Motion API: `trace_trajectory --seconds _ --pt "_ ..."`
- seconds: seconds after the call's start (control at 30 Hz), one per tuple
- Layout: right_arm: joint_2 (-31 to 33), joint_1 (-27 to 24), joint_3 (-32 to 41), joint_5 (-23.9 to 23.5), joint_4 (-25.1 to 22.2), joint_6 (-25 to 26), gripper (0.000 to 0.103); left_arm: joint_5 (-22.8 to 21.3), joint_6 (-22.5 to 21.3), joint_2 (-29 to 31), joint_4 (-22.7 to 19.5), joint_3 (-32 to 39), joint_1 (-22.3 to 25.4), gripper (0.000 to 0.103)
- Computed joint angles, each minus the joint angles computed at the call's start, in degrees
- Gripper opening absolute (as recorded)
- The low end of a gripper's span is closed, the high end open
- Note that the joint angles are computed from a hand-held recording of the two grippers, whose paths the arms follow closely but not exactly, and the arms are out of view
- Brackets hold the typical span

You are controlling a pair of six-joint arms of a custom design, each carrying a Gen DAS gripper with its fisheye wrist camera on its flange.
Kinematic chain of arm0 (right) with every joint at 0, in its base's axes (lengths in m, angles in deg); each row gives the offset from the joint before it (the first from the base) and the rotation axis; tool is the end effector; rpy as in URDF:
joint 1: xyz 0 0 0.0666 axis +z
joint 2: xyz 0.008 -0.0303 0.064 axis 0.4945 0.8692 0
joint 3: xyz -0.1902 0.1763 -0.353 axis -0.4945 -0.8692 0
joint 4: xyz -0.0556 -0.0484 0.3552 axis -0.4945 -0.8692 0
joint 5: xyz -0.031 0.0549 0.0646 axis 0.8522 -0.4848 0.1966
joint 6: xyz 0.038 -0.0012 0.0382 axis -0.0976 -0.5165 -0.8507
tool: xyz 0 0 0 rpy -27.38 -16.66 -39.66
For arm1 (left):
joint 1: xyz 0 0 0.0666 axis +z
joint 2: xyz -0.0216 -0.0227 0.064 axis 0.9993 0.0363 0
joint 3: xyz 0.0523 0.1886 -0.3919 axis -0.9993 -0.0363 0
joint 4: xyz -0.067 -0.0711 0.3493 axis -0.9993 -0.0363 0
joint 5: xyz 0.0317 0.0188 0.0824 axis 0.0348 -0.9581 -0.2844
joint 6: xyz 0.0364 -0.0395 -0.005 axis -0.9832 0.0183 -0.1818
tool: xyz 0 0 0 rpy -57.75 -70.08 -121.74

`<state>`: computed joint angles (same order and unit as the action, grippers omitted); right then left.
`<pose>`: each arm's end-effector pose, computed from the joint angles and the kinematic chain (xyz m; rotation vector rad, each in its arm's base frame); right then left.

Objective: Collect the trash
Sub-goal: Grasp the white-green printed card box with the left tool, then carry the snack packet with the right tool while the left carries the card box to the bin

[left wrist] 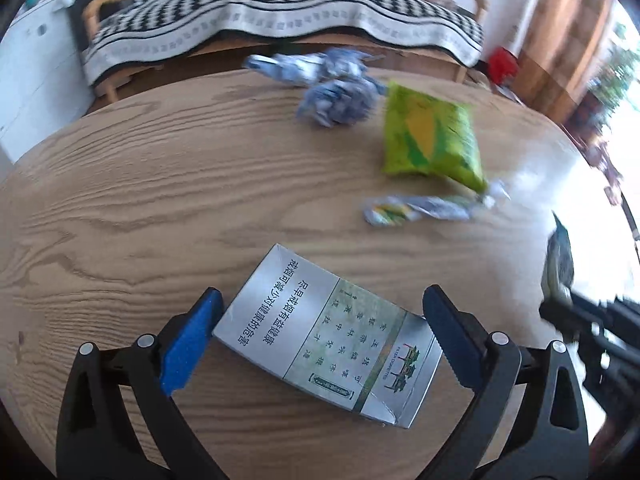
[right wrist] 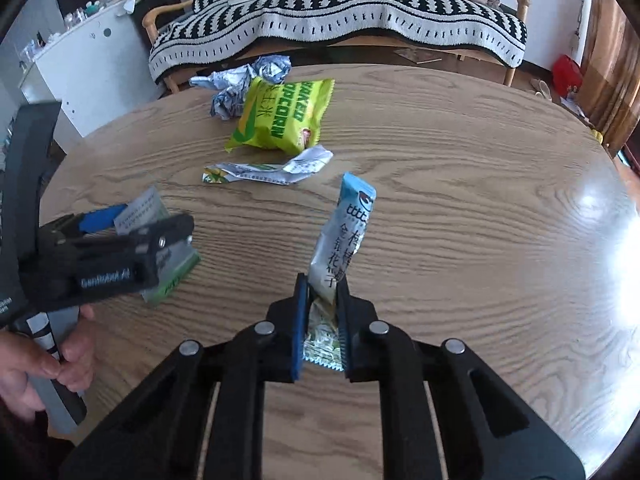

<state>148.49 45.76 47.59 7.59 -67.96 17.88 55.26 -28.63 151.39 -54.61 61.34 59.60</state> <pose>0.4256 0.1367 0.4215 -1.1216 2.4299 0.4626 0.3424 -0.1688 0.3941 -0.8277 2.4865 0.0868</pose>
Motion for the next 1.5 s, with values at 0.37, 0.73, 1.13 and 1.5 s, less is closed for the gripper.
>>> trace_trajectory --seconds 0.37,0.73,1.13,1.5 --pt "-1.4 -5.5 0.5 -3.3 -2.1 2.2 0.014 -4.9 24.0 3.7 -16.4 8.6 -4.3 0.096" --pt "-0.7 -10.1 2.4 -6.3 -5.3 5.5 0.014 0.6 40.4 10.2 -22.4 13.1 -3.2 0.096" --pt "1.2 -15.5 4.0 -8.2 -9.0 10.0 0.014 -1.7 39.7 9.6 -26.1 13.6 -6.6 0.06" --pt "1.0 -29.4 7.0 -9.2 -8.5 10.0 0.014 -9.3 25.9 16.2 -23.5 29.2 -16.2 0.06"
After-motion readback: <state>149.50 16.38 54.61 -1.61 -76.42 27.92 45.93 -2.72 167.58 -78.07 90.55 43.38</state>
